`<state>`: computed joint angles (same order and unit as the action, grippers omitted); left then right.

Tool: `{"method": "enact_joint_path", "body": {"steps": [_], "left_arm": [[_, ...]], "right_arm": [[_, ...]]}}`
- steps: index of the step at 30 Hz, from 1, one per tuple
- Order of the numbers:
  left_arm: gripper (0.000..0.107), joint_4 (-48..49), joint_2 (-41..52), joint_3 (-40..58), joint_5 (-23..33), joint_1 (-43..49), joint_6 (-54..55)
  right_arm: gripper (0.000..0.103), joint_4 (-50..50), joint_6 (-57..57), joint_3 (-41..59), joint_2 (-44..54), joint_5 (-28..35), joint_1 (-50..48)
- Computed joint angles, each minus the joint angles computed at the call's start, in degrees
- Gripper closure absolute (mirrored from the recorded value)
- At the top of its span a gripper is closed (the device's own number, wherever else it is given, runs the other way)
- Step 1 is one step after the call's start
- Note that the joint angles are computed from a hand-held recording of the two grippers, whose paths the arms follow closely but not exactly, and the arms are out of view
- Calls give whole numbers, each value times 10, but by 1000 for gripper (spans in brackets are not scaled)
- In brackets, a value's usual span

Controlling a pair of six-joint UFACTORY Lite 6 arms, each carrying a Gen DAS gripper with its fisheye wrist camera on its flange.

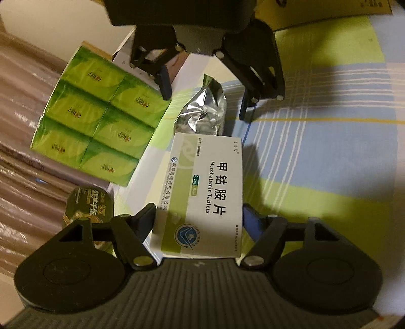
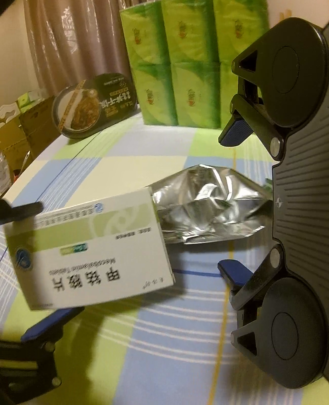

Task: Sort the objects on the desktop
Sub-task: 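Grasp the white-and-green tablet box with the left gripper while the right grasps the foil bag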

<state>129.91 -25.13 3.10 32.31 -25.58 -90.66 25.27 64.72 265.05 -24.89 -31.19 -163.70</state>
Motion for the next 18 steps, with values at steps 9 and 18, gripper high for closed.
{"method": "enact_joint_path", "body": {"steps": [9, 18], "left_arm": [[38, 108, -39, -23, -72, 85, -75], [36, 156, -23, -30, -56, 100, -122]], "right_arm": [[8, -46, 126, -78, -30, -101, 19], [8, -54, 154, -98, -36, -117, 26]]}}
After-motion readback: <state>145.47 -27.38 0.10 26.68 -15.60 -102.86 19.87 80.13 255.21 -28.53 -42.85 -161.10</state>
